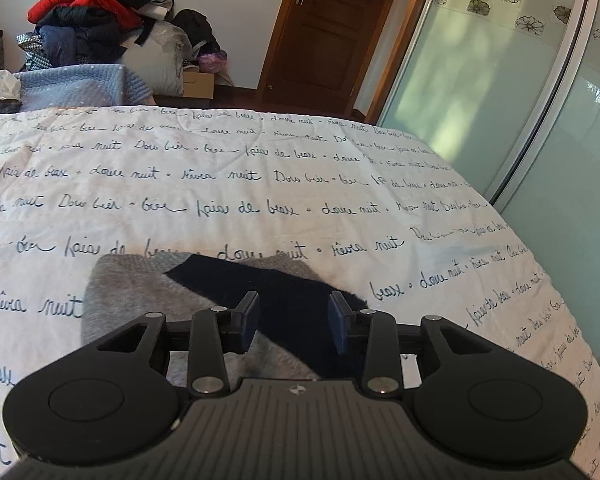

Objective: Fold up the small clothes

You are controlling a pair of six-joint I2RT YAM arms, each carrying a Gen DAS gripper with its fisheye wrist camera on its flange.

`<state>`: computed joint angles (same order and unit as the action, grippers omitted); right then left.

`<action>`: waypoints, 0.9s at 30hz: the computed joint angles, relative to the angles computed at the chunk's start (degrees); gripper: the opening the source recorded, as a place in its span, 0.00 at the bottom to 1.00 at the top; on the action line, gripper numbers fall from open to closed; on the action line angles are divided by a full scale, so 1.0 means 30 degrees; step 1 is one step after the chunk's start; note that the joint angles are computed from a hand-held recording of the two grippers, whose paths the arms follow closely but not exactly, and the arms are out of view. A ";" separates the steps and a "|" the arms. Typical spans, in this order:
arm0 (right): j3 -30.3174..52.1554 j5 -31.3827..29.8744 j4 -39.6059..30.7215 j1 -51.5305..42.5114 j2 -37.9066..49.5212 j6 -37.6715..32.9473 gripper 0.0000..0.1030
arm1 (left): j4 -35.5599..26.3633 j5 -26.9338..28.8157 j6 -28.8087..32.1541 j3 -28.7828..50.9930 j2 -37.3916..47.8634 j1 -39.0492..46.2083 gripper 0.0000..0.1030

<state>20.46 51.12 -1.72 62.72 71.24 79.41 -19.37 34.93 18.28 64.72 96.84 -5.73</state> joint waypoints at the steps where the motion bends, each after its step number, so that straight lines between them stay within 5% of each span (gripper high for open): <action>1: 0.0015 0.0068 -0.0229 0.0001 0.0001 0.0343 0.30 | -0.0179 0.0076 0.0417 -0.0157 -0.0193 0.0367 0.41; 8: -0.0402 0.1049 -0.2375 0.0674 -0.1876 0.2679 0.35 | -0.3197 0.2178 0.4146 -0.0128 -0.0740 0.4119 0.60; 11: -0.0403 0.1318 -0.3122 0.0960 -0.2701 0.2407 0.57 | -0.5157 0.2905 0.6465 0.0262 -0.0379 0.5843 0.62; 17: -0.0558 0.1238 -0.3243 0.1256 -0.3845 0.1474 0.57 | -0.8551 0.3856 1.3043 0.0416 0.0376 0.9210 0.66; 27: -0.5414 -0.2673 0.5818 -0.0629 -0.7713 0.1026 0.57 | -0.9488 0.4757 2.1794 -0.2610 -0.0760 1.2657 0.75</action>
